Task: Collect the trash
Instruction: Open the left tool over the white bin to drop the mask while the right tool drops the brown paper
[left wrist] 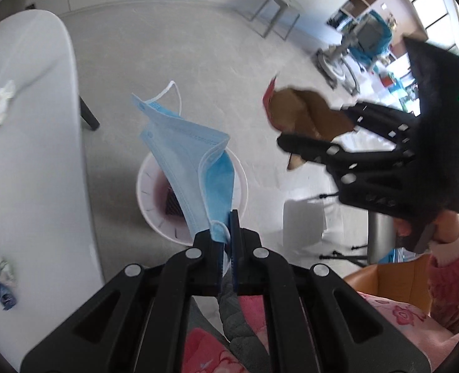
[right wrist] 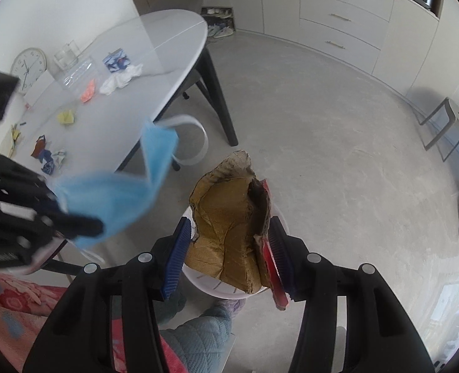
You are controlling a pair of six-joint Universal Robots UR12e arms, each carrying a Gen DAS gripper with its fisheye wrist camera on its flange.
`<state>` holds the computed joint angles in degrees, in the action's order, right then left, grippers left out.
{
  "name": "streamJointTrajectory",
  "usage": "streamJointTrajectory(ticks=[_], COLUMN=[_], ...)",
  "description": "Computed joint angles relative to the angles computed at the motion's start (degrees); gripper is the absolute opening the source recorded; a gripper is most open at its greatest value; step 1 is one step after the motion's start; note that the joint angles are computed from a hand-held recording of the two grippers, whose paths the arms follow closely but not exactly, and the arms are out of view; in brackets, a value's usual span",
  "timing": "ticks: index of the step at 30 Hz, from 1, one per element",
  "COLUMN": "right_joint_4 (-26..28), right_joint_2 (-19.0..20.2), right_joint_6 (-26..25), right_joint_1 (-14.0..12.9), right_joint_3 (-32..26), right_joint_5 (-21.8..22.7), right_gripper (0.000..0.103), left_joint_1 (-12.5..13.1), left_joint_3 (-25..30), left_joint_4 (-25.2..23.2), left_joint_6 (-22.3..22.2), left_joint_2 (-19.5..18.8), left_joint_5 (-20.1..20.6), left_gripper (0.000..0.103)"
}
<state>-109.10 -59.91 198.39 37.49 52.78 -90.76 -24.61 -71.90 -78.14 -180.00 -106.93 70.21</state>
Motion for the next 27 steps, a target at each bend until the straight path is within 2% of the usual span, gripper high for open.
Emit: streamJointTrajectory(ticks=[5, 6, 7, 8, 9, 14, 16, 22, 27], right_joint_4=[-1.86, -2.04, -2.27, -2.51, -2.81, -3.36, -3.42, -2.98, -2.08], right_joint_2=[-1.88, -1.91, -2.06, -2.45, -2.89, -3.21, -3.19, -2.56, -1.35], right_joint_6=[0.38, 0.52, 0.65, 0.57, 0.48, 0.31, 0.09, -0.85, -1.52], right_joint_1=[-1.04, -1.19, -1.36, -1.56, -1.76, -2.06, -2.05, -1.88, -1.59], right_joint_3=[3.24, 3.45, 3.85, 4.46, 5.14, 6.06, 6.15, 5.57, 4.56], right_joint_5=[0.84, 1.14, 1.42, 1.65, 1.9, 3.1, 3.44, 4.95, 6.36], right_gripper=[0.052, 0.052, 0.052, 0.052, 0.052, 0.053, 0.053, 0.054, 0.055], left_joint_1=[-1.38, -1.6, -1.77, -2.01, -2.17, -2.75, -2.93, -2.31, -1.52], left_joint_3=[2.11, 2.51, 2.41, 2.06, 1.76, 1.13, 1.39, 1.1, 0.82], left_joint_4=[-3.69, -4.36, -4.71, -4.36, -3.8, -1.38, -1.27, -0.39, -0.25], left_joint_6=[-0.87, -1.22, -1.85, -2.89, -3.39, -5.33, -5.89, -8.1, -10.01], left_joint_2=[-3.2, -3.6, -3.6, -3.42, -3.25, -2.31, -2.08, -0.63, 0.32], left_joint_5=[-0.36, -0.33, 0.07, 0.9, 1.3, 2.98, 4.58, 7.28, 8.47], left_gripper=[0.005, 0.014, 0.031, 0.042, 0.057, 0.069, 0.078, 0.086, 0.087])
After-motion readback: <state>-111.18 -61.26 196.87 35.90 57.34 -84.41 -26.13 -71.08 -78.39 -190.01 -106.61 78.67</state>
